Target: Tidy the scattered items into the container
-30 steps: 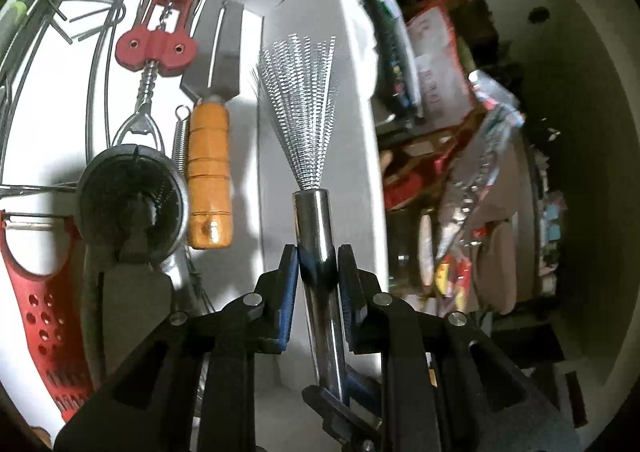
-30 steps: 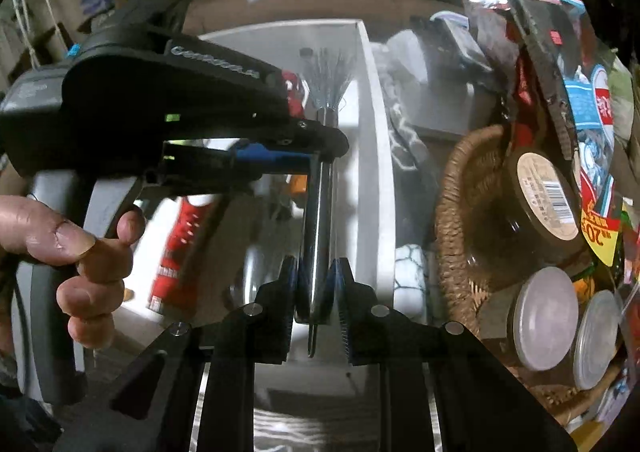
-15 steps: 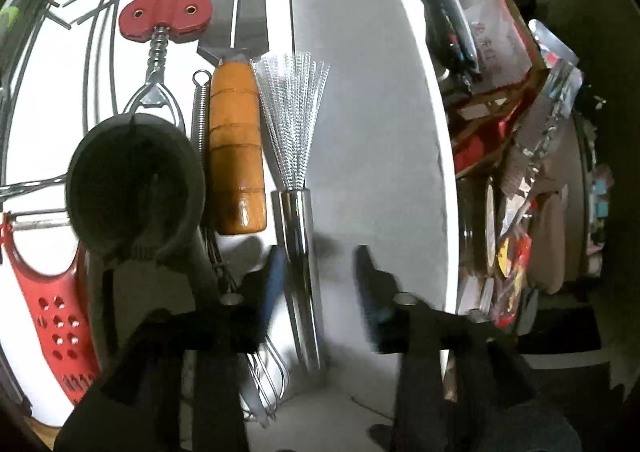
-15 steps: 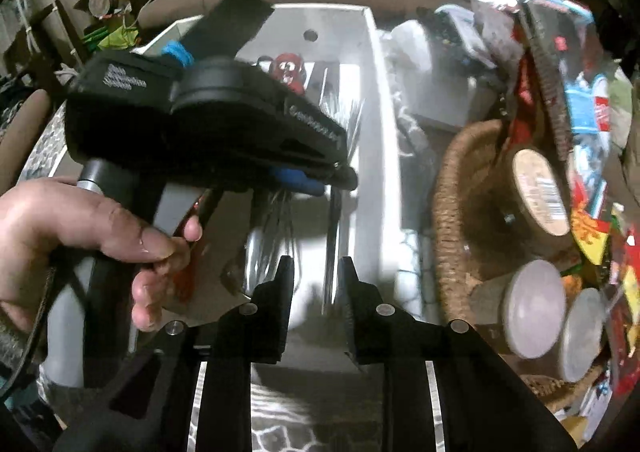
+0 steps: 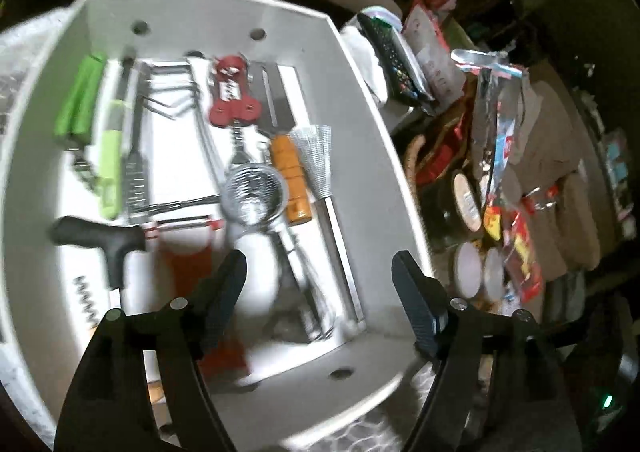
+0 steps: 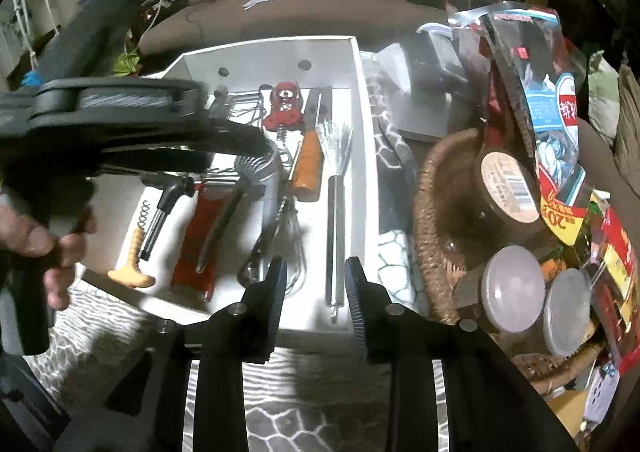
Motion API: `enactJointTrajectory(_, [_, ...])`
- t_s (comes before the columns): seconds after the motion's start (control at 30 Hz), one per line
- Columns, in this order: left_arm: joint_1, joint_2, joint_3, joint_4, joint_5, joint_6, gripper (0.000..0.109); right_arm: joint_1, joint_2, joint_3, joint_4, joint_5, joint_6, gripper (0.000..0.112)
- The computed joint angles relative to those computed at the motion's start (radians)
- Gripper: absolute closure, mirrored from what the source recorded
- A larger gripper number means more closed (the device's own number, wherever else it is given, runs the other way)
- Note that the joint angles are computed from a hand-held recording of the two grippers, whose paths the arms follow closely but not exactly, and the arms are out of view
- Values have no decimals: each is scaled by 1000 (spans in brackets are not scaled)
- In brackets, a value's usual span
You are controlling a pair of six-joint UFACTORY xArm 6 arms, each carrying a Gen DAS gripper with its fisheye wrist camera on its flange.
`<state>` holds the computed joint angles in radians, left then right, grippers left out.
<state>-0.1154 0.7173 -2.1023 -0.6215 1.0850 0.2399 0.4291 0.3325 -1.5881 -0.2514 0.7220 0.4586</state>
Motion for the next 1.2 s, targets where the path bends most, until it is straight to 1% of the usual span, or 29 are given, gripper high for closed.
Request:
enactJointTrajectory(0.03, [0,-50,75,9,-41,14,35,3,0,2,-6,-1,16,82])
enactJointTrajectory(0.1, [4,-118,174,18,-87,38,32,8,-2,11,-11,-19,46,79])
enactJointTrajectory(0.17, [-1,-186,276,40,-141,60,30,18,-3,15,-37,-27,79,69])
enactJointTrajectory(0.2, [-2,-221,329,56,-167,74,30,22,-4,19,-49,-32,93,66])
enactJointTrajectory(0.27, [1,-296,433,96,-219,108,28,34,-7,24,-75,-45,123,55])
enactJointTrajectory(0.3, [2,-334,488,121,-252,120,25,39,-11,29,-84,-51,137,53])
enactJointTrajectory(0.33, [2,-355,517,136,-270,125,22,43,-11,30,-85,-56,144,49])
enactJointTrajectory(0.5, [22,-459,660,176,-346,132,13,62,1,24,-96,-73,180,37])
enactJointTrajectory(0.53, [26,-470,677,175,-352,135,10,66,3,23,-96,-76,184,31])
enactJointTrajectory(0.6, [33,-493,711,176,-363,138,6,75,5,21,-95,-77,193,28])
enactJointTrajectory(0.67, [41,-517,744,160,-367,150,6,84,8,16,-107,-68,211,22])
enactJointTrajectory(0.73, [46,-538,770,145,-364,165,6,89,1,25,-119,-78,230,18])
enactJointTrajectory(0.97, [56,-624,871,135,-393,163,6,122,-38,56,-156,-74,278,11])
enactJointTrajectory(1.2, [75,-714,956,128,-418,177,6,162,-71,86,-185,-65,330,10])
